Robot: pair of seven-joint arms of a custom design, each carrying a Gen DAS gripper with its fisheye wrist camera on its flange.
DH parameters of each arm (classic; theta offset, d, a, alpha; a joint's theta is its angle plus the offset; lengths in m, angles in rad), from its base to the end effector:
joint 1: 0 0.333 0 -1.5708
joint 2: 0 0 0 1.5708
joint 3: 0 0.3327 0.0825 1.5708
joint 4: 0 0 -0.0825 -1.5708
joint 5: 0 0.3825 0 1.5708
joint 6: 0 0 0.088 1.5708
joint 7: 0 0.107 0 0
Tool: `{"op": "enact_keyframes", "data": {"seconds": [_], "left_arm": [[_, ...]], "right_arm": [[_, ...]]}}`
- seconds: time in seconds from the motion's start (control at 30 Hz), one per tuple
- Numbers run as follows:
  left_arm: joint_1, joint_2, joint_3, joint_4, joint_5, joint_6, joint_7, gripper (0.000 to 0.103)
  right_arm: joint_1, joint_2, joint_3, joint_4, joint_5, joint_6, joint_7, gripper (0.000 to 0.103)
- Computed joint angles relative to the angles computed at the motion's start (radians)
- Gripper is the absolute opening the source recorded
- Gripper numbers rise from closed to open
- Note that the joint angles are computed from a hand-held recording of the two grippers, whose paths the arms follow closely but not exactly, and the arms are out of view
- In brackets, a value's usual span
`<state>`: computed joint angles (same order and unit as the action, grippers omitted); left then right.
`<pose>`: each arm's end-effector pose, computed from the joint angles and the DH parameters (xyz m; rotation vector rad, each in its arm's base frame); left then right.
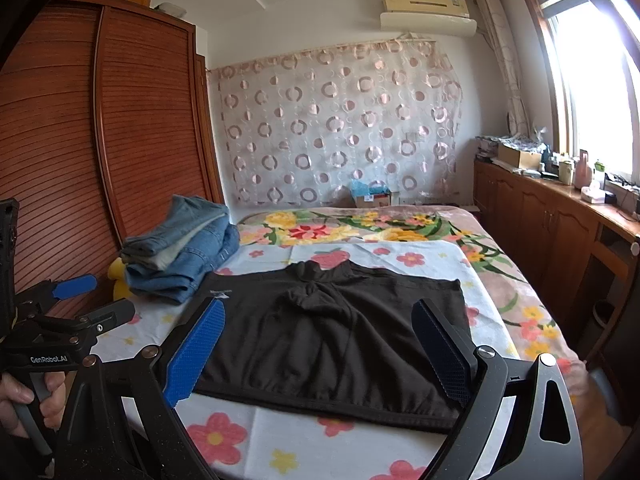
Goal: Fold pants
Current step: 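Move the right tool to the black garment's edge and close on it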
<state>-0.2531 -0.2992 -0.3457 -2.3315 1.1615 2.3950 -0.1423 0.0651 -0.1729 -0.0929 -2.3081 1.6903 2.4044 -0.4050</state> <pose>0.3993 -0.2761 0.5061 -1.7875 1.2815 -0.7292 0.5087 -0.0088 0.4664 -1.7358 0.8316 -0.4899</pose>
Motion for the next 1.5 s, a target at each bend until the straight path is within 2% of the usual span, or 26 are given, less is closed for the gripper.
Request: {"op": "enact_keyframes", "data": {"seconds": [0.3,0.43,0.63,0.8,1.0,1.33,1.5], "left_arm": [[0.026,0.077,0.037,0.028,0.049,0.113,0.020,0.103],[0.035,0.114,0.054,0.051,0.057,0.153,0.040,0.103],[0.043,0.153,0.073,0.073,0.069,0.207,0.052,0.103],[0.046,0.178,0.084,0.092,0.051,0.232,0.093,0.103],[0.052,0.223,0.100,0.134,0.037,0.276,0.148,0.103],[0.050,0.296,0.126,0.192,0.005,0.302,0.204,0.103],[0.046,0.327,0.136,0.201,-0.006,0.334,0.207,0.103]], "right_arm": [[-0.005,0.047,0.005,0.058,-0.016,0.026,0.012,0.095],[-0.007,0.078,0.015,0.096,-0.022,0.065,0.012,0.095],[0.001,0.103,0.032,0.130,-0.078,0.117,0.061,0.095],[0.002,0.124,0.035,0.165,-0.153,0.126,0.129,0.090],[0.002,0.180,0.048,0.242,-0.282,0.144,0.255,0.084],[-0.012,0.325,0.078,0.446,-0.594,0.140,0.559,0.075],[-0.030,0.426,0.087,0.590,-0.752,0.064,0.756,0.058]]}}
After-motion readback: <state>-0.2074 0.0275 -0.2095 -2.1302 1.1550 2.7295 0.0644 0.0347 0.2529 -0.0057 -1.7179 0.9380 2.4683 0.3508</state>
